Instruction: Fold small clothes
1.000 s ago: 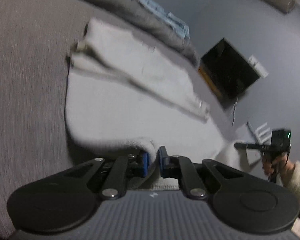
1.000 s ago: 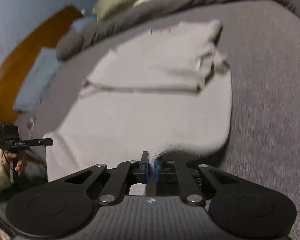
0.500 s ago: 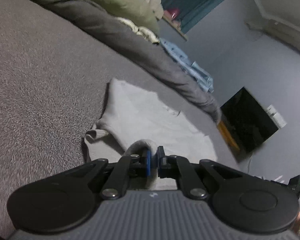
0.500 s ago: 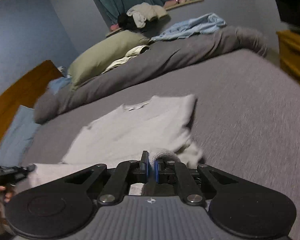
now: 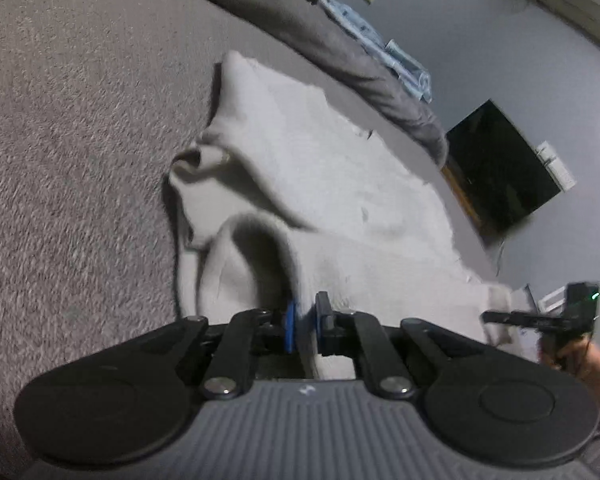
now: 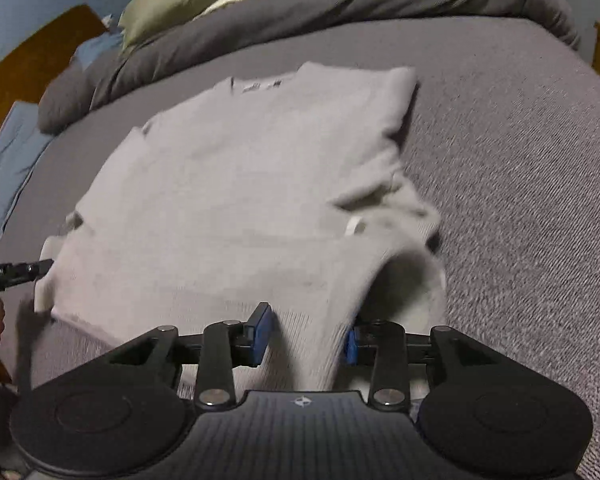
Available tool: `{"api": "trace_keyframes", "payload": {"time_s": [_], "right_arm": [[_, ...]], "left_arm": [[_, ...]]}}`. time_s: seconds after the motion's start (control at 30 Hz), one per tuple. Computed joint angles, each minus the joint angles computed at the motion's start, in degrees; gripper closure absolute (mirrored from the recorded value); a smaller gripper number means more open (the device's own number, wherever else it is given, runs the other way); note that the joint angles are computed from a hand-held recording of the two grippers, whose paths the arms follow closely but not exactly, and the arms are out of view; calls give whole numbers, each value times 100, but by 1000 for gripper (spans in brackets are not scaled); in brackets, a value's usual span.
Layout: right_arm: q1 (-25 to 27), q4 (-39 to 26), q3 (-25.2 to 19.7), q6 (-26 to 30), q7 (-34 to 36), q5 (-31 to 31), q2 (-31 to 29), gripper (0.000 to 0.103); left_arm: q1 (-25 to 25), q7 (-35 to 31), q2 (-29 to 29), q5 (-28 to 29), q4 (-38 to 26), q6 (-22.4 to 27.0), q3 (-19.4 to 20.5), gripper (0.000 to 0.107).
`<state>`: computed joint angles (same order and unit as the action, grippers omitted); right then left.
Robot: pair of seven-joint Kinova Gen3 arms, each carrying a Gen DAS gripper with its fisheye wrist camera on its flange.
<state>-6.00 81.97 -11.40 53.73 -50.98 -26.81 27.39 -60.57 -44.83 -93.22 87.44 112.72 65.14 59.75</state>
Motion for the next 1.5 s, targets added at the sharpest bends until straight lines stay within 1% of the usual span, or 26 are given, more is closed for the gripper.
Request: {"api": "trace_keyframes", "payload": {"time_s": [0.1, 0.2, 0.33, 0.4, 0.47, 0.53, 0.6, 0.67, 0.7, 0.73, 0.77, 0.83, 0.87, 0.9, 0.97, 1.0, 1.07, 1.1, 1.13, 1.17, 1.23, 1.3, 1.33, 1.43, 1.5], "right_arm": [[95, 69, -44, 86, 266, -21, -105, 66], [70, 127, 12, 115, 297, 3, -144, 67], [110, 120, 32, 170, 343, -46, -128, 70], [206, 168, 8, 158, 441, -165, -145, 72], [299, 181, -3, 180, 529, -291, -109, 72], [389, 164, -14, 251, 583, -424, -42, 72], [443, 154, -23, 311, 650, -503, -4, 72], [450, 149, -21, 326, 713, -522, 16, 72], [467, 136, -26, 366, 733, -552, 34, 72], [483, 131, -31, 394, 748, -589, 47, 72], [506, 127, -37, 420, 765, -636, 64, 72], [524, 114, -35, 475, 757, -703, 92, 72], [531, 116, -37, 488, 748, -741, 103, 72], [540, 104, -40, 517, 735, -779, 123, 72], [531, 111, -36, 517, 691, -832, 142, 72], [520, 110, -29, 523, 643, -850, 157, 72], [486, 128, -22, 501, 604, -834, 151, 73], [474, 117, -31, 513, 624, -813, 150, 78], [477, 124, -43, 496, 664, -813, 136, 87], [480, 158, -54, 438, 704, -830, 106, 89], [531, 226, -85, 301, 806, -933, 49, 96], [643, 240, -124, 289, 837, -1156, 49, 96], [690, 228, -133, 308, 843, -1250, 65, 97], [758, 241, -147, 271, 814, -1489, 82, 97], [801, 277, -190, 129, 805, -1732, 90, 98]], "left_arm": [[-147, -161, 90, -294, -383, 157, 47, 105], [-242, -432, 257, -585, -788, 304, 83, 105], [-385, -35, 391, -1301, -1516, 689, 61, 105], [-427, 16, 440, -1478, -1753, 822, 67, 105], [-481, -10, 497, -1536, -1899, 904, 83, 105], [-436, 269, 466, -1379, -1707, 821, 34, 105], [-345, 636, 426, -999, -1268, 596, 44, 102], [-211, 807, 366, -678, -812, 343, 40, 99], [-164, 877, 325, -538, -632, 220, 46, 91], [-119, 1010, 261, -491, -545, 138, 35, 81], [-87, 1106, 186, -424, -453, 35, 26, 73], [-17, 1224, 48, -252, -293, -172, -5, 46], [-15, 1188, 15, -171, -265, -242, -4, 43], [-14, 1109, 12, -126, -278, -266, 1, 43], [-90, 747, 129, -2, -407, -269, 105, 43], [-180, 641, 159, -69, -572, -171, 103, 45], [-209, 513, 236, -344, -820, 3, 125, 71], [-276, 448, 342, -480, -997, 118, 157, 99], [-356, 463, 416, -708, -1212, 258, 176, 100], [-387, 476, 408, -844, -1330, 305, 151, 100], [-412, 503, 372, -955, -1373, 244, 87, 101], [-399, 549, 306, -947, -1249, 39, -4, 101], [-386, 626, 281, -1045, -1235, 5, -64, 101], [-468, 649, 390, -1164, -1191, -136, -103, 101], [-567, 625, 469, -1197, -1174, -267, -83, 101]]}}
